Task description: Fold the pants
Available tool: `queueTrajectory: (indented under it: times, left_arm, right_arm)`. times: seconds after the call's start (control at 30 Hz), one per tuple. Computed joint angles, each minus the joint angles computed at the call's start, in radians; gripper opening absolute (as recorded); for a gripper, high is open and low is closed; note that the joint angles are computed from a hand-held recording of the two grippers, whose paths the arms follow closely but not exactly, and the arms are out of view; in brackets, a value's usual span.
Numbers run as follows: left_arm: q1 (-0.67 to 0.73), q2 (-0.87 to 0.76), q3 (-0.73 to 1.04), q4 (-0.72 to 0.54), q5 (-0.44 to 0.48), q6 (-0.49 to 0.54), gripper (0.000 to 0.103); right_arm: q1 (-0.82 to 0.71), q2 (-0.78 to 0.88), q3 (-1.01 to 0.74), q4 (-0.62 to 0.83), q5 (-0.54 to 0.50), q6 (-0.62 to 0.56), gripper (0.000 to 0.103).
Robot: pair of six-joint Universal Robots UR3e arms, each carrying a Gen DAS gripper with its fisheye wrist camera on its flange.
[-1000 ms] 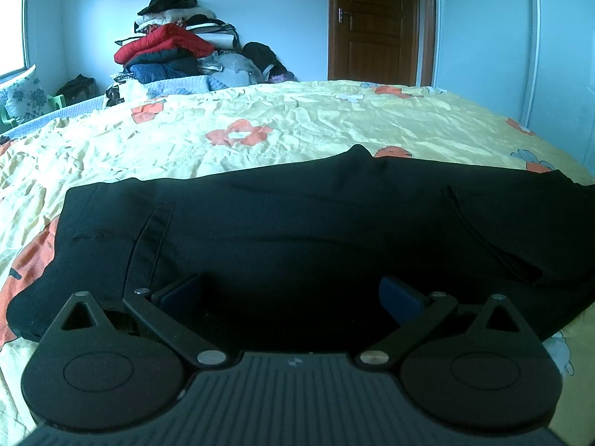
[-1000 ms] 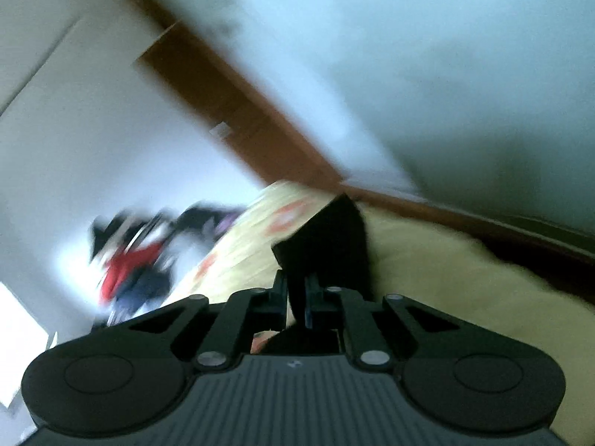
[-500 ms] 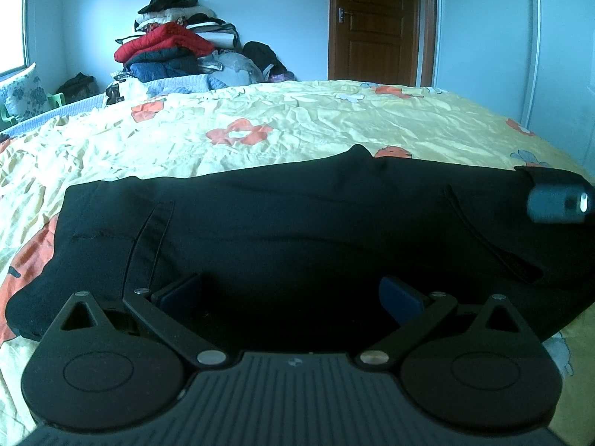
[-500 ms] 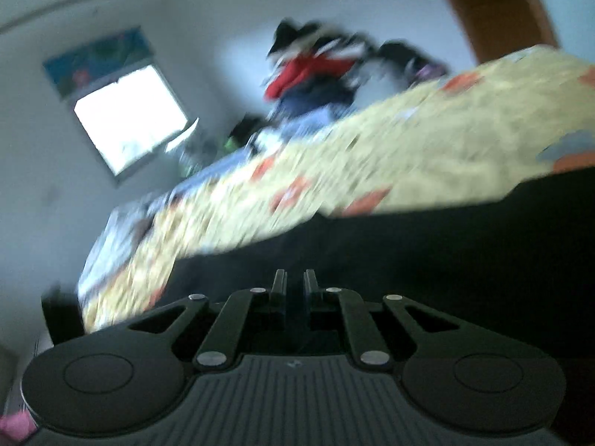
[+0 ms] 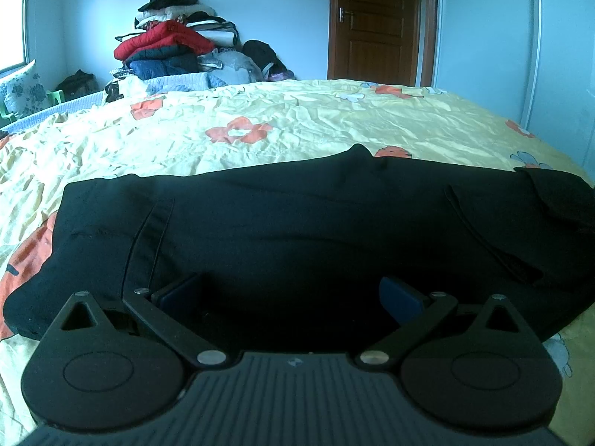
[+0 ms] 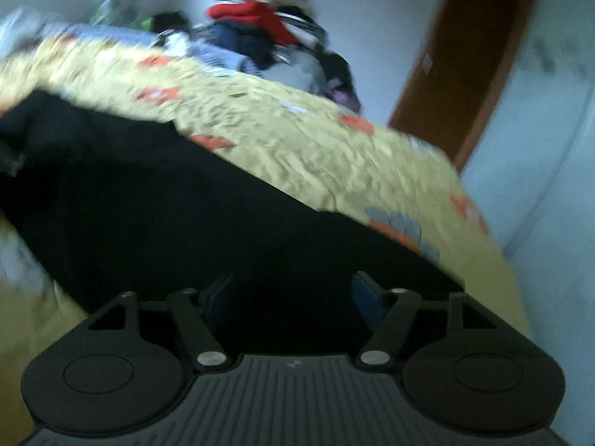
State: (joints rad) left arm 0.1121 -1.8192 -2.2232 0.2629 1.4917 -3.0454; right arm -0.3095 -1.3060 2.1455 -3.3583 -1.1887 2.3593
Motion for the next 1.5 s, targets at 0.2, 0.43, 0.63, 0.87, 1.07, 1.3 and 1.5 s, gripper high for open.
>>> queueTrajectory:
  times: [0.2,0.43,0.63,0.87,1.07,1.3,1.5]
  left_arm:
    - [0.001,0.001,0.000,-0.001,-0.001,0.000,0.103]
    - [0.002,0.001,0.000,-0.001,-0.002,0.000,0.103]
    - [0.002,0.003,0.001,-0.006,-0.005,-0.002,0.103]
    - [0.003,0.003,0.001,-0.005,-0.006,-0.001,0.103]
    - [0.005,0.004,0.000,-0.006,-0.008,-0.001,0.103]
    - [0.003,0.004,0.000,-0.006,-0.008,-0.002,0.103]
    - [0.005,0.004,0.000,-0.006,-0.010,-0.002,0.103]
  right_arm:
    - [0.188,0.171,-0.093,-0.202,-0.294,-0.150,0.054]
    - [0.236,0.306,-0.195,-0.241,-0.343,-0.281,0.008]
    - [0.123,0.145,-0.087,-0.199,-0.066,-0.118,0.005]
    - [0.052,-0.039,-0.019,0.142,0.267,-0.113,0.004]
    - [0.089,-0.048,-0.010,0.259,0.271,-0.176,0.005]
    - [-0.087,-0.132,-0.062,0.516,0.564,-0.085,0.007]
    - [0.013,-0.020,-0.174,0.514,0.347,0.138,0.008]
